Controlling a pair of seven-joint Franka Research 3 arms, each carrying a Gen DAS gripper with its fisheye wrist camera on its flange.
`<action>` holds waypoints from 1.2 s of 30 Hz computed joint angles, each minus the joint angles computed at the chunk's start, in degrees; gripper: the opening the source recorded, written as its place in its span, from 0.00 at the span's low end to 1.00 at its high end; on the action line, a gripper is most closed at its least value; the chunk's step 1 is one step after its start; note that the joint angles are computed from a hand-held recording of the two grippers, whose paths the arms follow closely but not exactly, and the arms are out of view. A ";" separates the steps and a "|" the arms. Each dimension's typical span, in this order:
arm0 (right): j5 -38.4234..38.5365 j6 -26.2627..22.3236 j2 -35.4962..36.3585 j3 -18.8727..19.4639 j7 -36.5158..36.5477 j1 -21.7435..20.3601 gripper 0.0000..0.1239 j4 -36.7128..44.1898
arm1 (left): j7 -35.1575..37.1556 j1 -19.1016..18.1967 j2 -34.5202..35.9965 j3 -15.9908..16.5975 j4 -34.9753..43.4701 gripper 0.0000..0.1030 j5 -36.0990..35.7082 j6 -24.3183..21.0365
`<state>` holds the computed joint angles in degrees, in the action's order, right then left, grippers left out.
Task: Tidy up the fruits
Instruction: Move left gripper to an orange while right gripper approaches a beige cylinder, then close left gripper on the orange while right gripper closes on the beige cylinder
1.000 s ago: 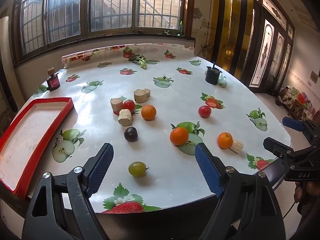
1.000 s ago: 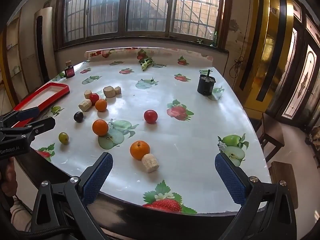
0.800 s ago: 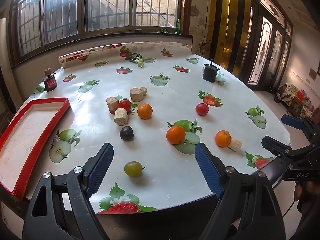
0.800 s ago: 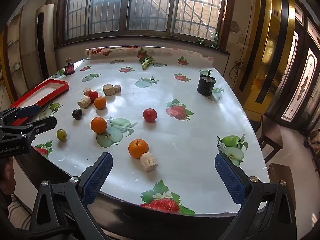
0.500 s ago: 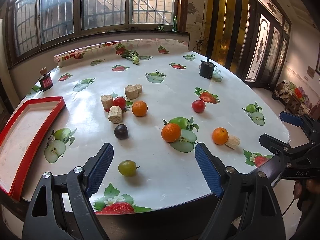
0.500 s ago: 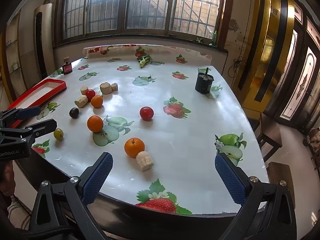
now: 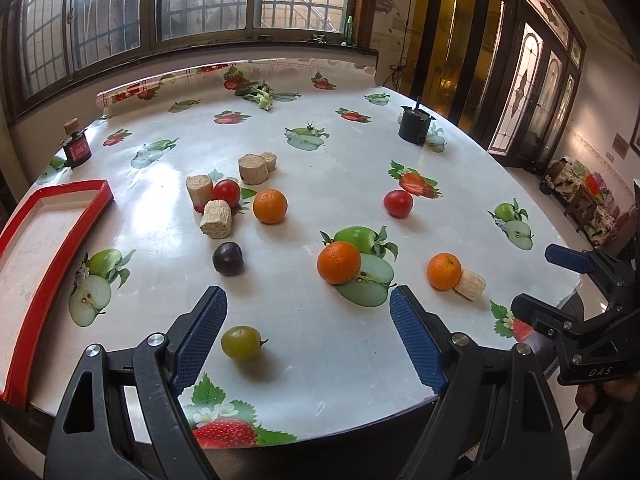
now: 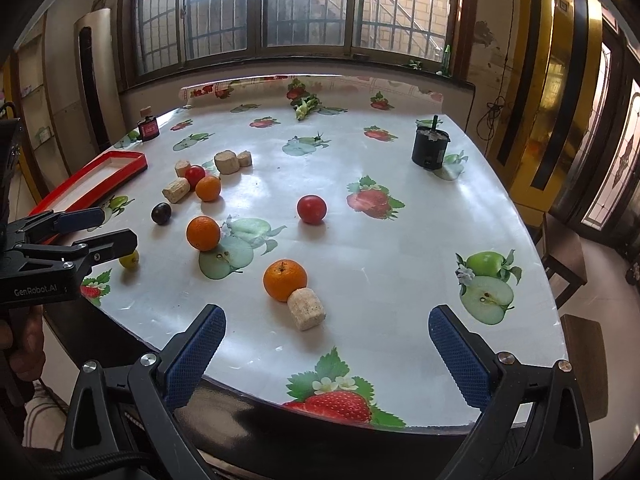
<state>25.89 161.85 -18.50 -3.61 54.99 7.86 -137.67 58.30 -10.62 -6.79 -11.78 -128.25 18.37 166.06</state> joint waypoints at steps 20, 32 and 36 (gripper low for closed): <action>1.62 -13.87 10.99 0.82 -2.68 -2.39 0.41 11.08 | 11.30 -0.85 13.24 -0.69 14.68 0.68 -6.57 -10.37; -0.13 -14.19 11.89 0.99 -1.75 -2.81 0.20 11.91 | 21.99 0.45 14.85 -2.54 15.83 0.31 -19.15 -11.24; 0.66 -14.91 10.91 0.78 -1.93 -2.89 0.20 11.72 | 23.90 0.79 13.57 -2.54 14.39 0.31 -22.24 -10.08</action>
